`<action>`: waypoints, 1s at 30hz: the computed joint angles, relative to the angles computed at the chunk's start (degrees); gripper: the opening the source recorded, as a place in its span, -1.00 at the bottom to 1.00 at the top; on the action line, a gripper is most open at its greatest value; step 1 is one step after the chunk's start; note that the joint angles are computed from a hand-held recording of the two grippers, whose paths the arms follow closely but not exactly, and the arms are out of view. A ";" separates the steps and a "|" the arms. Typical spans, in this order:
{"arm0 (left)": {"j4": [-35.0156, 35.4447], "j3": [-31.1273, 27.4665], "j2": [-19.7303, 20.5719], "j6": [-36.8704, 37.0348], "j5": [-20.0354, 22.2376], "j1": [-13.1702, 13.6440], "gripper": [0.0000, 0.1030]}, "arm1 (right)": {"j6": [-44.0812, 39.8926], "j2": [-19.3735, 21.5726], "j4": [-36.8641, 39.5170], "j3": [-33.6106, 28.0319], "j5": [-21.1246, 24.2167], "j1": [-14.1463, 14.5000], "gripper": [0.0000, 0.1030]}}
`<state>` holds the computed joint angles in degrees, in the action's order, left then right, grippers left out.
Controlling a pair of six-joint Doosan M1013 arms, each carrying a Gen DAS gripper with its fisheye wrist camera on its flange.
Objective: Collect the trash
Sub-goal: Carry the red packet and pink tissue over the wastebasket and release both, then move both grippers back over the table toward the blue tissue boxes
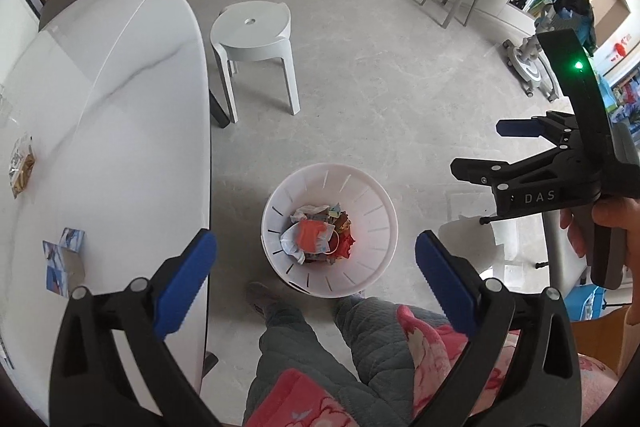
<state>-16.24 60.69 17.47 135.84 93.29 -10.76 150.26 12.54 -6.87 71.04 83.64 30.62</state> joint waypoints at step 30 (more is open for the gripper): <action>4.55 -15.56 11.24 -9.34 -7.33 12.62 0.85 | -31.19 28.58 4.77 -48.30 13.01 0.07 0.95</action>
